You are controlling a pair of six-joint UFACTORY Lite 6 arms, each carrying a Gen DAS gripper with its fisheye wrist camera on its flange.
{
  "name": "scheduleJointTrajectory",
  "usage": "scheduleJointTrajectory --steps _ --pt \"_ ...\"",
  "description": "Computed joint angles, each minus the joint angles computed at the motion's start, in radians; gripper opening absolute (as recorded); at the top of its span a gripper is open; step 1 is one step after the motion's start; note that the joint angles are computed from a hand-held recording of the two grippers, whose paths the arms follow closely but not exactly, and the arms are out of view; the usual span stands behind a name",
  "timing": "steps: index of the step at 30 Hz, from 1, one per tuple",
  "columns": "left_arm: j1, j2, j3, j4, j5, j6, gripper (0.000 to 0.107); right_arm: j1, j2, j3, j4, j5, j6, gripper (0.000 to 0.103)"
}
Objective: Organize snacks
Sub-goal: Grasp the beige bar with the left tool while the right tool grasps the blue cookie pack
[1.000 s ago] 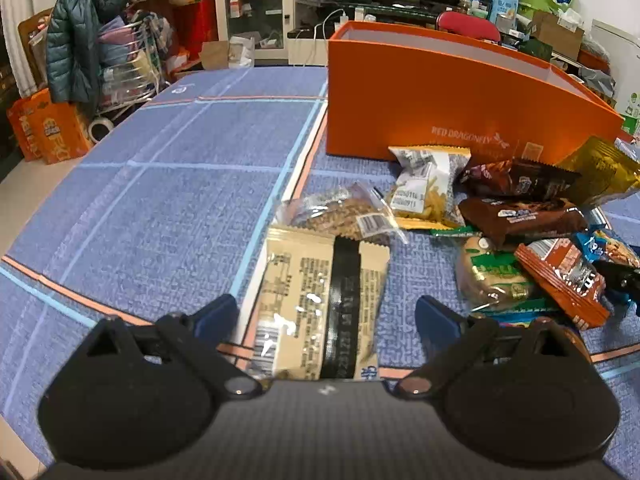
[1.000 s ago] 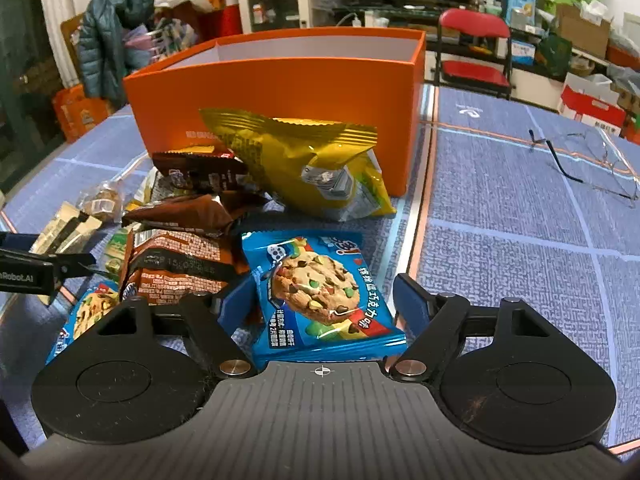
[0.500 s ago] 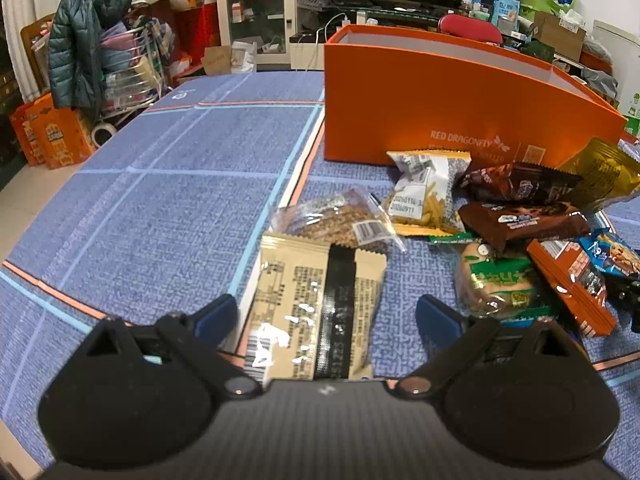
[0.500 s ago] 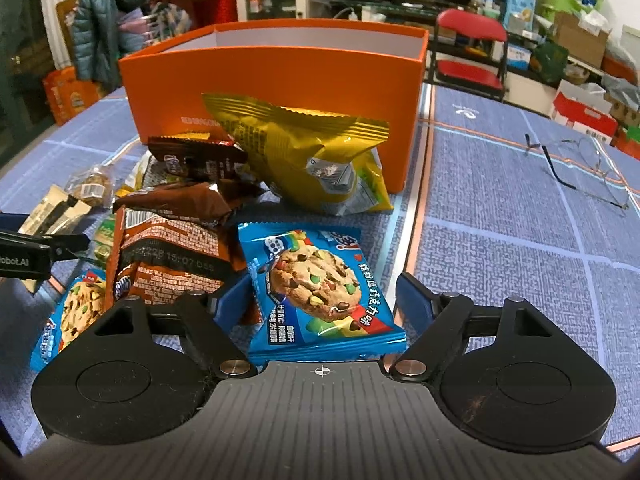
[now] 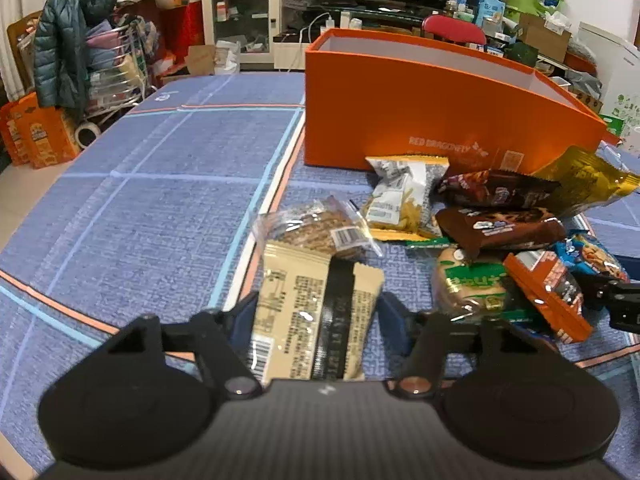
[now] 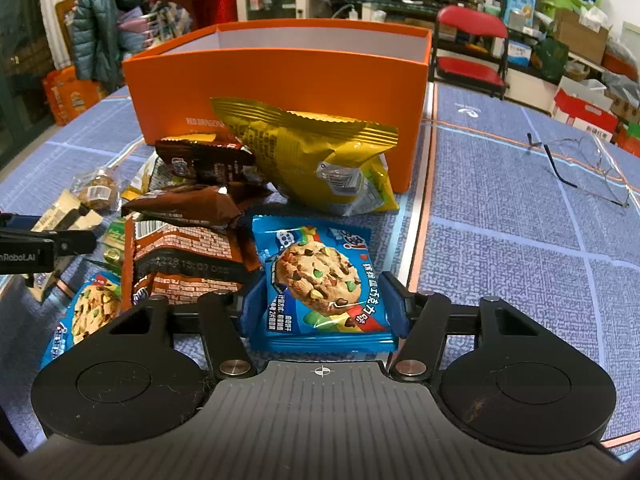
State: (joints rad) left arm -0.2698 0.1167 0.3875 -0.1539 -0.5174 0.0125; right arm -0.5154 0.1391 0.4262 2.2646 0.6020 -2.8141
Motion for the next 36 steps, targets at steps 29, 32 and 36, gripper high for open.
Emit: scheduleJointTrajectory --steps 29,32,36 --pt "0.062 -0.142 -0.065 0.289 0.072 -0.227 0.045 -0.038 -0.045 -0.015 -0.061 0.001 0.017 0.037" --pt "0.068 -0.146 -0.065 0.298 0.077 -0.231 0.045 -0.028 -0.059 -0.023 -0.047 -0.008 0.0 0.037" --pt "0.068 -0.165 -0.072 0.317 0.083 -0.244 0.045 -0.029 -0.122 -0.057 -0.058 -0.025 -0.014 0.037"
